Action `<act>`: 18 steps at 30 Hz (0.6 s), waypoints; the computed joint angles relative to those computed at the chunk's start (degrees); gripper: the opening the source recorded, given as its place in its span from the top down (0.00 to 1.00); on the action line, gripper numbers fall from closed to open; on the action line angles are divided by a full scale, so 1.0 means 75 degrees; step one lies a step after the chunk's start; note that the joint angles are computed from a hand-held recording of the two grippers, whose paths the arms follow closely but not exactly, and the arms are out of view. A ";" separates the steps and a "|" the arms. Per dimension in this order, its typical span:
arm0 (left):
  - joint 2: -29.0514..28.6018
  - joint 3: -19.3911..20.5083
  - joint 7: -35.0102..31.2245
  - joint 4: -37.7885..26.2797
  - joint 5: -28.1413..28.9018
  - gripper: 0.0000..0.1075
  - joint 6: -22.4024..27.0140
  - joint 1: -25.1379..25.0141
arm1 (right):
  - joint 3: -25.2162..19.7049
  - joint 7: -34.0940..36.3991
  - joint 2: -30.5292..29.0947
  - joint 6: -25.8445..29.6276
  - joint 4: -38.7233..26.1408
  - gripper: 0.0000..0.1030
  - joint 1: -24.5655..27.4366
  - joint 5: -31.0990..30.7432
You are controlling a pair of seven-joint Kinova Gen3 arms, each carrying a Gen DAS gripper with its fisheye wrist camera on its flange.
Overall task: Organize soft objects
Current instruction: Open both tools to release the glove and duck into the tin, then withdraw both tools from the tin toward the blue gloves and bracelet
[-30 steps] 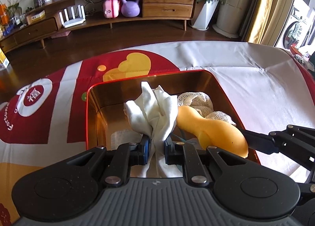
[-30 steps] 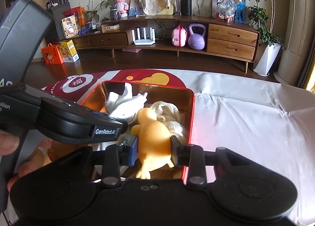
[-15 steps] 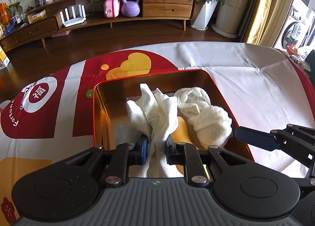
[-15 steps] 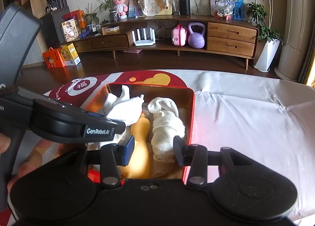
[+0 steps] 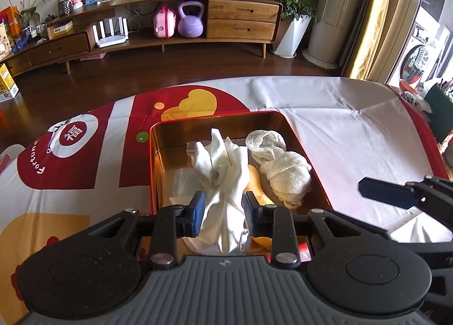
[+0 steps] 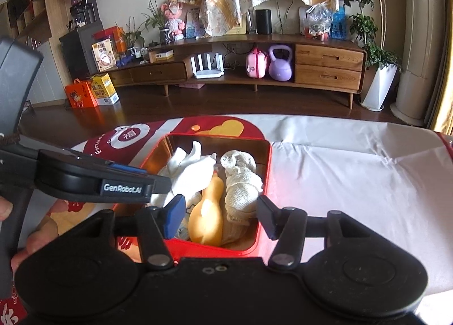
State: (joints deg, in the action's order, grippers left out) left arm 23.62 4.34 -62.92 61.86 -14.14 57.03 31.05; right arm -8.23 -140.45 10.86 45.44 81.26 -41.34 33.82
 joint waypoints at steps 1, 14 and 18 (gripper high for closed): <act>-0.0084 -0.0009 0.0026 0.0086 -0.0015 0.72 -0.0031 0.0021 | -0.0006 -0.0033 -0.0067 0.0024 0.0030 0.43 -0.0026 0.0018; -0.1347 0.0308 0.0534 0.1438 -0.0212 0.71 -0.0489 0.0044 | -0.0618 -0.0569 -0.0933 0.0178 0.0643 0.31 0.0003 0.0358; -0.1694 0.0473 0.0730 0.1764 -0.0477 0.71 -0.0528 0.0118 | -0.0863 -0.0774 -0.1179 0.0219 0.0857 0.27 0.0040 0.0433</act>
State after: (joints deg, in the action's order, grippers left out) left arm 10.91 7.88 -57.44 75.09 -17.72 53.06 31.93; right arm -14.70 -146.26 2.02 47.08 87.69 -41.04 37.07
